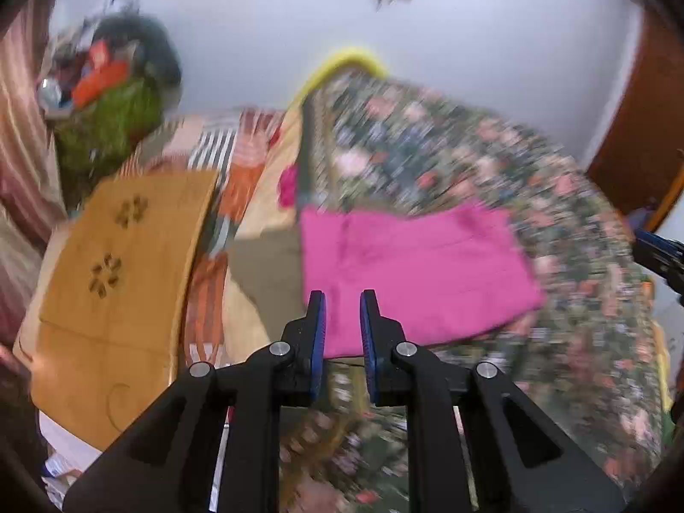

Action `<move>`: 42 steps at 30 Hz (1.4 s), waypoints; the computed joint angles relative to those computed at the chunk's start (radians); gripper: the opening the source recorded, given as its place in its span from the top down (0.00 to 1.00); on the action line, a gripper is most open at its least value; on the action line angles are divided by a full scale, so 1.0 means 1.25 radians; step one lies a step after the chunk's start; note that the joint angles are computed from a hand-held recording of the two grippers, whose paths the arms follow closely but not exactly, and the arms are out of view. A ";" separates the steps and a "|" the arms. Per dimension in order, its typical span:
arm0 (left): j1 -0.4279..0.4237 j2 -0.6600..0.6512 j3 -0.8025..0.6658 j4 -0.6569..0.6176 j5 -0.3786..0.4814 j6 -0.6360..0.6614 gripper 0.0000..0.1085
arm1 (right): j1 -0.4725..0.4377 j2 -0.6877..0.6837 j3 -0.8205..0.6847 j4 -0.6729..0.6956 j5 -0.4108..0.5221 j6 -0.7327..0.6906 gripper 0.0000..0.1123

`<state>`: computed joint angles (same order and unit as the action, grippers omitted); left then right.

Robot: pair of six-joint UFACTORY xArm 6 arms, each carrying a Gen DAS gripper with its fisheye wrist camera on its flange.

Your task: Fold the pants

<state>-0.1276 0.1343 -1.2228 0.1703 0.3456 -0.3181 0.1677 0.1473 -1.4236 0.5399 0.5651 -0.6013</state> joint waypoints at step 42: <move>-0.514 -0.804 0.387 0.932 0.305 -0.871 0.06 | 0.136 -0.798 0.547 0.306 -0.245 -0.264 0.08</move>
<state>-0.7695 -0.8711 -0.7388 1.3352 0.7264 -1.4071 0.3375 -0.8506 -0.7401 0.9220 0.2588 -0.9313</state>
